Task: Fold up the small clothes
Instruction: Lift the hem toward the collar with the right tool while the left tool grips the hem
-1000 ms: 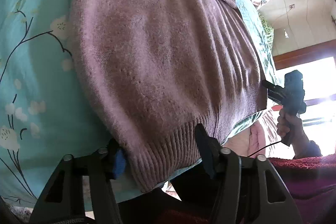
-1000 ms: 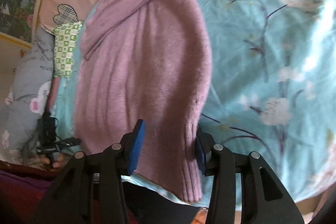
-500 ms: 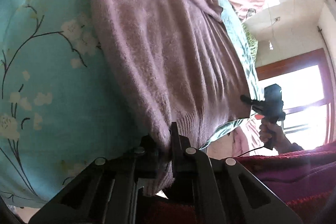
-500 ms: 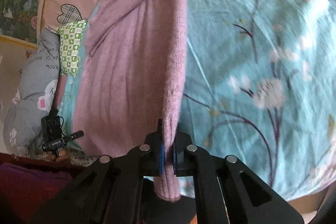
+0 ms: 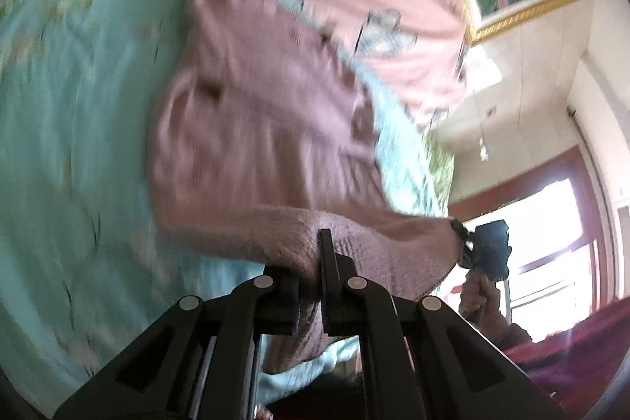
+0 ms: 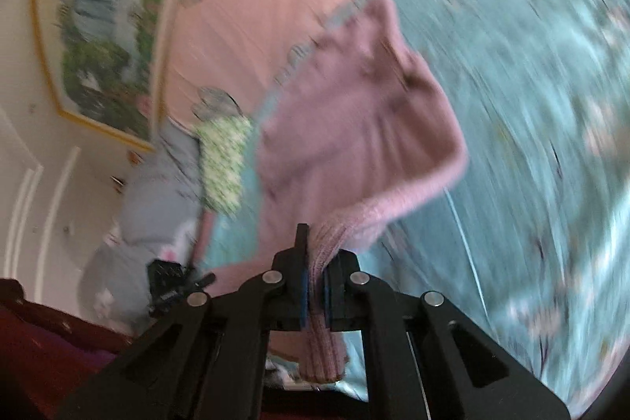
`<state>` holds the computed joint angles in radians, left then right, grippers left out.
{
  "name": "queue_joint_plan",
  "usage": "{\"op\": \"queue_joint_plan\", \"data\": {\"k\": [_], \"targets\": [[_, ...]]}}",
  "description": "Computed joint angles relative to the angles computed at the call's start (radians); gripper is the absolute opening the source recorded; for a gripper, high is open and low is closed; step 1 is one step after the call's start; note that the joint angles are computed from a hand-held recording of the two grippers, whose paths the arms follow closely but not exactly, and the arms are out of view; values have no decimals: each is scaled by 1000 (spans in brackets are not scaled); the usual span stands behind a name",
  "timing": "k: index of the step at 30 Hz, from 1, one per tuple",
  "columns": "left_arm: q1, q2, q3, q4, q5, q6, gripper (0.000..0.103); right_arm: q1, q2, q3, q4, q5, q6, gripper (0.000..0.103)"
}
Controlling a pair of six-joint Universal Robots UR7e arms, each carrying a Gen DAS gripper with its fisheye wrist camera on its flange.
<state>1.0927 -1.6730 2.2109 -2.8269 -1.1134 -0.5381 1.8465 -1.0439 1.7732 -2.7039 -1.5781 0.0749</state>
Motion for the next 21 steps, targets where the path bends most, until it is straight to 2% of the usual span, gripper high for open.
{"op": "queue_joint_plan", "data": {"k": [5, 11, 15, 21], "targets": [[41, 88, -146, -68, 9, 119, 5, 4, 108, -176, -5, 58, -42, 6], [130, 276, -391, -93, 5, 234, 5, -11, 305, -477, 78, 49, -82, 6], [195, 393, -550, -80, 10, 252, 5, -29, 445, -700, 160, 27, -83, 6], [290, 532, -750, 9, 21, 238, 5, -50, 665, -1065, 375, -64, -82, 6]]}}
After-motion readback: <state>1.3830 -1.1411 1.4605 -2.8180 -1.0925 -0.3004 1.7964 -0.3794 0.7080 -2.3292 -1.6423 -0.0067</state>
